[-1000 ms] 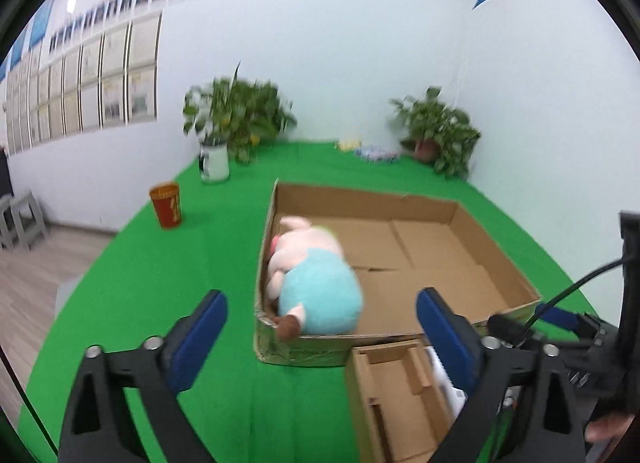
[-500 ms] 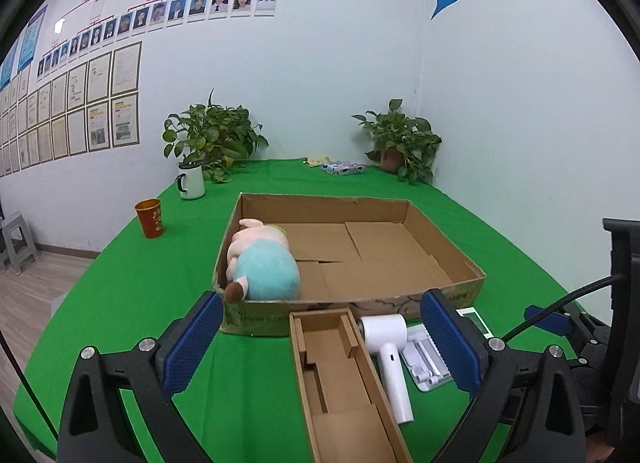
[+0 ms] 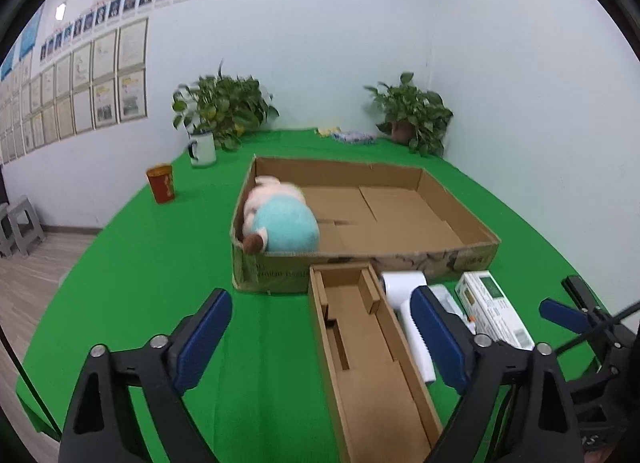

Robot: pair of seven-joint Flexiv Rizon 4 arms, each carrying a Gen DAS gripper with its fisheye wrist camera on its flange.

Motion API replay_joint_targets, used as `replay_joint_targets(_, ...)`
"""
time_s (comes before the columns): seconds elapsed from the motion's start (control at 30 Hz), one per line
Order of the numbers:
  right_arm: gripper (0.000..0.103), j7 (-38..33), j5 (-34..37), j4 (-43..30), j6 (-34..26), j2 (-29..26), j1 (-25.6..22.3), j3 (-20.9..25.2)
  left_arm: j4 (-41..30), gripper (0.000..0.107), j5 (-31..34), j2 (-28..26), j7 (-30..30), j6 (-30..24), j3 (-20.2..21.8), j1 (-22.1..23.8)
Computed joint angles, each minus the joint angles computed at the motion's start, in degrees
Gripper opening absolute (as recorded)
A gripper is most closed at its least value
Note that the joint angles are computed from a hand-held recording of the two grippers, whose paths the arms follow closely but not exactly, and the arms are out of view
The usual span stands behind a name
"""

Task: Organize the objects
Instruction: 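Release the plush pig and withdraw the left gripper from the box, then grasp the long cardboard insert tray wall with the left gripper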

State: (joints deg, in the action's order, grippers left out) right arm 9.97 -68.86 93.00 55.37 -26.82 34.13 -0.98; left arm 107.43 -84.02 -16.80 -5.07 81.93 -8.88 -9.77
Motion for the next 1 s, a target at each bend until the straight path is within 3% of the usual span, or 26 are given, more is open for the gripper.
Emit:
replay_joint_targets(0.1, 0.102, 0.02, 2.65, 1.22, 7.24, -0.94, -1.9, 1.17, 0.71, 0.075, 10.24, -1.38, -9.1, -6.24, 1.63, 2.28)
replay_joint_targets(0.23, 0.099, -2.43, 8.26, 0.94, 8.61, -2.48, -1.33, 1.05, -0.14, 0.064, 19.58, -3.91, -16.03, -13.26, 1.29, 5.63)
replay_joint_targets(0.37, 0.085, -7.68, 15.68, -1.22, 8.35, -4.77, -0.72, 1.57, -2.51, 0.056, 26.96, -6.87, -22.07, -17.1, 0.5, 7.66)
replay_joint_targets(0.43, 0.077, -10.34, 18.29, -2.14, 8.32, -5.73, -0.16, 1.38, -2.72, 0.052, 28.01, -7.6, -21.8, -17.85, -0.8, 8.63)
replay_joint_targets(0.53, 0.055, -13.36, 21.57, -3.48, 6.61, -6.73, 0.89, 1.01, -2.98, 0.038, 30.91, -8.4, -23.45, -19.06, -1.15, 9.07)
replay_joint_targets(0.57, 0.042, -14.81, 22.91, -4.13, 5.21, -7.03, 1.13, 1.23, -2.92, 0.033, 31.53, -8.49, -23.81, -19.63, -1.34, 9.32)
replay_joint_targets(0.63, 0.034, -16.13, 24.08, -4.01, 6.03, -7.12, 1.35, 1.01, -2.22, 0.026, 32.52, -8.31, -23.94, -19.97, -1.59, 9.53)
replay_joint_targets(0.73, 0.012, -18.23, 24.98, -4.51, 5.08, -7.06, 2.64, 1.08, 0.18, 0.018, 33.96, -7.26, -23.72, -17.68, -1.49, 9.15)
replay_joint_targets(0.83, 0.013, -19.55, 25.14, -5.4, -0.04, -6.81, 5.04, 1.06, 2.9, 0.016, 33.4, -4.95, -24.51, -18.19, -1.27, 9.61)
replay_joint_targets(1.0, 0.015, -18.43, 26.59, -5.68, -0.9, -6.72, 5.24, 1.59, 5.98, 0.015, 31.37, -2.39, -23.38, -18.22, -0.55, 9.4)
